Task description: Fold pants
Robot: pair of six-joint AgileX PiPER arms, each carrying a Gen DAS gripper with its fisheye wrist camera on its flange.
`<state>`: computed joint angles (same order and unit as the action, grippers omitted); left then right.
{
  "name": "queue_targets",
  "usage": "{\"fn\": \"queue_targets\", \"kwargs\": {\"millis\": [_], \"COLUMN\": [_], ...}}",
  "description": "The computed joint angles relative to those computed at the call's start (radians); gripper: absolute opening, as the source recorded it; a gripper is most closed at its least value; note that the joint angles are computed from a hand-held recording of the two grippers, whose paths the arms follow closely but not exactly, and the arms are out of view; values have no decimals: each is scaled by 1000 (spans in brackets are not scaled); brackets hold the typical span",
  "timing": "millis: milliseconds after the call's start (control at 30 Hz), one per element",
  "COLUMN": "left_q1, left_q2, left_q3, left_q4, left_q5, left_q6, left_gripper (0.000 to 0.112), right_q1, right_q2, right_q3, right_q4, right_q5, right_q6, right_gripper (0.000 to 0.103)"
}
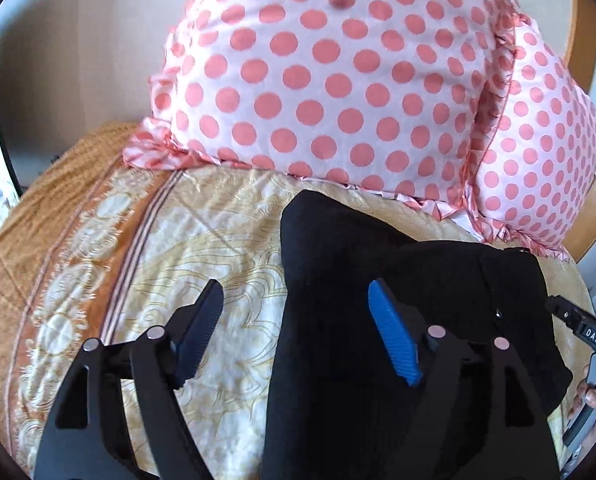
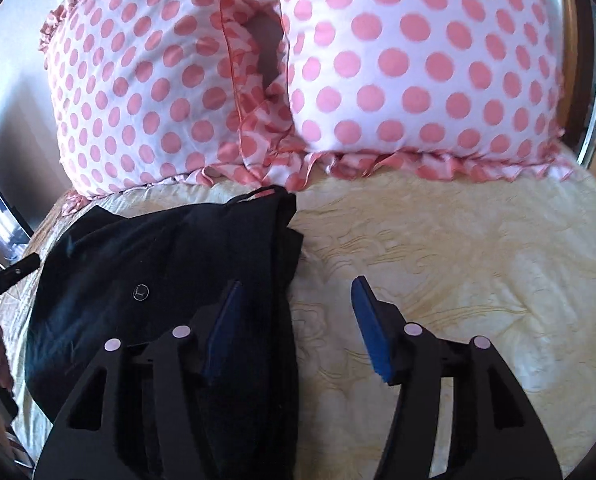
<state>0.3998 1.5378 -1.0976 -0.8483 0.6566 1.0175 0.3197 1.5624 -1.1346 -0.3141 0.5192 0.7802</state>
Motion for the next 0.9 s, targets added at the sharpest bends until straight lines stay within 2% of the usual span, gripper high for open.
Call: {"fn": "queue_targets", "kwargs": {"millis": [33,100,200,233,267,333,433,467,567,633,667,733,767,800,833,867,900], "left_q1": [29,99,155,140,128,60,-46,-63,-80,-102,-99,-39,10,82,155,206,280], "left_q2": [-46,-147,-247,-276,-290,-302,-265,-240,-211,-209,-209,-237,-264,-305,-349,-380,-423], "left_q3": [36,124,218,254,276,326,375,379,394,388,384,387,400,423,450,470,502], "left_q4": [-40,-116,-116,-102,-83,-42,34,45,-2,20,15,-11,-35,-78,-110,-123,-134], "left_q5": [32,132,268,279,279,210,42,15,-30,-49,-45,22,58,104,143,166,200], "left_q6": [67,205,283,283,276,242,174,163,189,151,154,184,215,277,339,377,433], "left_gripper": [85,95,95,95,95,95,95,96,101,101,101,100,100,101,101,101,101], "right_q1": [26,81,183,216,246,298,339,352,370,369,361,344,357,386,417,457,513], "right_q2": [-41,-106,-129,-123,-115,-79,13,22,43,50,44,-10,-47,-98,-136,-168,-201], "right_q3": [36,87,105,100,90,59,-18,-19,-45,-42,-33,15,48,93,128,158,193], "right_q4": [-60,-59,-92,-117,-139,-180,-185,-202,-222,-249,-243,-224,-258,-314,-365,-415,-468], "right_q5": [-15,-37,-4,15,41,89,203,216,260,260,248,205,194,191,199,221,250], "right_q6": [47,23,33,52,68,99,73,86,124,154,154,174,234,324,403,485,580], "right_gripper": [58,58,58,58,58,58,59,60,61,68,68,68,72,78,93,100,100]}}
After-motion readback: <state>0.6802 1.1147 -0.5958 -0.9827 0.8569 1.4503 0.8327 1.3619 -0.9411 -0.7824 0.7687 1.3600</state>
